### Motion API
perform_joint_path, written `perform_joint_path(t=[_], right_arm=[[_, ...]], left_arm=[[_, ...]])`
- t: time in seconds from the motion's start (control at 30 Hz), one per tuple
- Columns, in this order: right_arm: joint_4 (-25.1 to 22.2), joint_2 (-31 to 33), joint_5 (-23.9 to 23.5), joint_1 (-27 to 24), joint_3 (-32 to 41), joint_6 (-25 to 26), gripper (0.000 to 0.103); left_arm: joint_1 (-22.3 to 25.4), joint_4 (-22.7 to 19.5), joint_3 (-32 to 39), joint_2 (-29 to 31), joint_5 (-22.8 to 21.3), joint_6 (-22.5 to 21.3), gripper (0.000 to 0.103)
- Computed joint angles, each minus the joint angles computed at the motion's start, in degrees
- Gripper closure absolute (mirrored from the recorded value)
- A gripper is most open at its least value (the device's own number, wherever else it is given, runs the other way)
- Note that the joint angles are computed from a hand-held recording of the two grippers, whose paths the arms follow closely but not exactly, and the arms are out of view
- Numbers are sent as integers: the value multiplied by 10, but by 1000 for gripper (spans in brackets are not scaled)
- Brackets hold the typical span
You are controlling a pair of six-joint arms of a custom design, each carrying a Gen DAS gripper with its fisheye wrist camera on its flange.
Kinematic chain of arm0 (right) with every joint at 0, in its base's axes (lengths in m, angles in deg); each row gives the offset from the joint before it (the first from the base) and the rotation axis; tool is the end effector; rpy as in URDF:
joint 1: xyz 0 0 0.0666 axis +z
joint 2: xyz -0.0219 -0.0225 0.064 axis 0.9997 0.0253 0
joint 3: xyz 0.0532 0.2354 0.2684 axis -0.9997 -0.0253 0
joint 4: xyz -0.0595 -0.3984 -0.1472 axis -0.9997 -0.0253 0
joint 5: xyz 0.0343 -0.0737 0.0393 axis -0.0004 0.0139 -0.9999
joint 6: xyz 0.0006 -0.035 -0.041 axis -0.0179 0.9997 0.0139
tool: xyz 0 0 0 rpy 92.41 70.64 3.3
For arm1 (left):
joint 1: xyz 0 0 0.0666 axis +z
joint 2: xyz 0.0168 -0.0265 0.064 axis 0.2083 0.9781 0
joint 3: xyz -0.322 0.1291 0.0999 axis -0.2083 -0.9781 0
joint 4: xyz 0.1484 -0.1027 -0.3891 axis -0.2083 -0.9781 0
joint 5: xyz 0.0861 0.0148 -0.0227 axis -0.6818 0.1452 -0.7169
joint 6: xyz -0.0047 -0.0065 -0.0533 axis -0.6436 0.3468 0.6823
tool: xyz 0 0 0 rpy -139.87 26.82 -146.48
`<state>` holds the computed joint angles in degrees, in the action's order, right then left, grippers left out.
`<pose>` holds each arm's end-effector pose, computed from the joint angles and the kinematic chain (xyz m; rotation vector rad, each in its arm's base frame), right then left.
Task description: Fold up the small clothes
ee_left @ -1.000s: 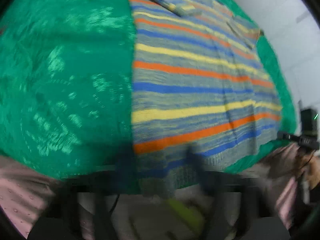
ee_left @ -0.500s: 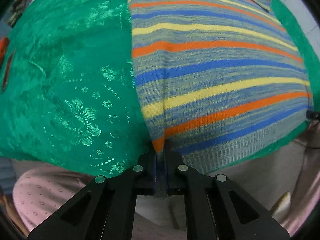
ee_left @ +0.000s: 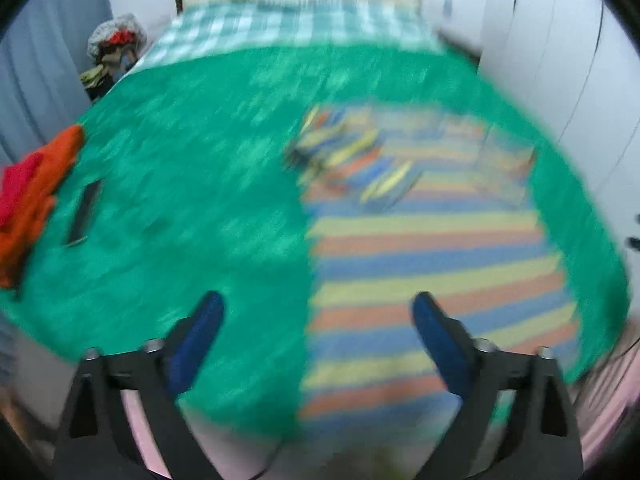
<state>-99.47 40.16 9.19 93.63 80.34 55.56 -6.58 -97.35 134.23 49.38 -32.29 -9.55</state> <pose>0.4673 0.0351 0.5355 -0.8800 2.5048 -0.4053 0.3228 -0.0959 0.4962 -0.4003 2.4403 0.0942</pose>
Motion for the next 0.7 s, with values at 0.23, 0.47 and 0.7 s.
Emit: perform_joint_path(t=[0.23, 0.47, 0.7], right_arm=[[86, 154, -228, 67, 87, -45, 41], [61, 285, -226, 92, 149, -99, 86], [120, 285, -276, -75, 219, -369, 99]], left_arm=[[-61, 99, -45, 150, 17, 31, 3], [-91, 140, -84, 112, -42, 19, 0], [-80, 148, -102, 99, -38, 17, 0]])
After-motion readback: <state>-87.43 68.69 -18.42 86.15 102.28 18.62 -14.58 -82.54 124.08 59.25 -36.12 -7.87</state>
